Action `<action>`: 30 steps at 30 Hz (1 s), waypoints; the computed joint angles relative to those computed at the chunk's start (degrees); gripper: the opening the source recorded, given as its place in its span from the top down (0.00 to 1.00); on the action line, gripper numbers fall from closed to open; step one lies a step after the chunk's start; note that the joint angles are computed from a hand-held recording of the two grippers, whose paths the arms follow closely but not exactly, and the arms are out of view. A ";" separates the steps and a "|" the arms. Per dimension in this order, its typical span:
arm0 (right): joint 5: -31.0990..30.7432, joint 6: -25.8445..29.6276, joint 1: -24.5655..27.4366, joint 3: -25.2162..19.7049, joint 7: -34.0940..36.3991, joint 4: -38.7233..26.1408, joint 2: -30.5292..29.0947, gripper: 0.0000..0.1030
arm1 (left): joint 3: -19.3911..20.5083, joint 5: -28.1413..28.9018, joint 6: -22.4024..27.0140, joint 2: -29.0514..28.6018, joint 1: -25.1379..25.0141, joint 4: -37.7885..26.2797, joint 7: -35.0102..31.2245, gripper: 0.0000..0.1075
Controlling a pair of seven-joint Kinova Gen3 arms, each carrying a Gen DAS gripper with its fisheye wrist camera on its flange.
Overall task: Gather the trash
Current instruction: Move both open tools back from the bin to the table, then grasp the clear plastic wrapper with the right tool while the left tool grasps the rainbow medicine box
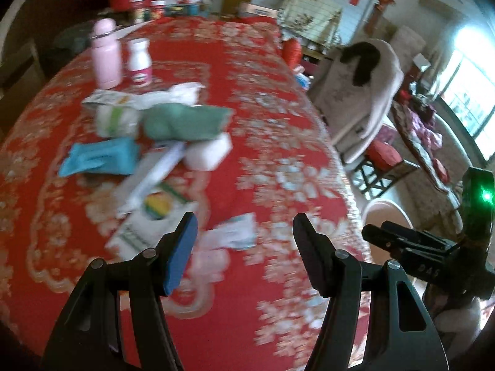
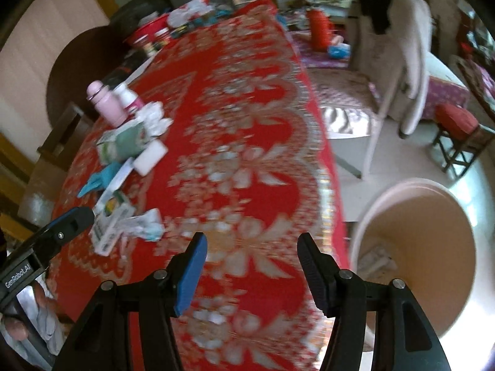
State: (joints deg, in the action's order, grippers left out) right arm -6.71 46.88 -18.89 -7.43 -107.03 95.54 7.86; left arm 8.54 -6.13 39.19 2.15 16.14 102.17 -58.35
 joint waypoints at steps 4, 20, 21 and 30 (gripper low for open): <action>-0.90 -0.31 -1.77 -1.35 0.31 -1.86 2.32 0.42 | -1.76 1.34 0.96 -2.58 -2.58 2.85 -2.64 0.41; -4.69 1.39 -8.58 -3.59 1.27 -12.91 14.86 0.42 | -6.74 15.06 2.15 -3.96 -12.72 8.16 -21.00 0.41; -4.75 1.42 -8.70 -3.55 1.15 -13.17 15.20 0.42 | -6.94 16.13 2.23 -3.69 -13.08 8.10 -22.59 0.41; -6.60 -0.23 -7.61 -3.72 0.71 -12.74 16.77 0.74 | -6.06 20.76 3.79 1.42 -14.40 5.68 -31.07 0.41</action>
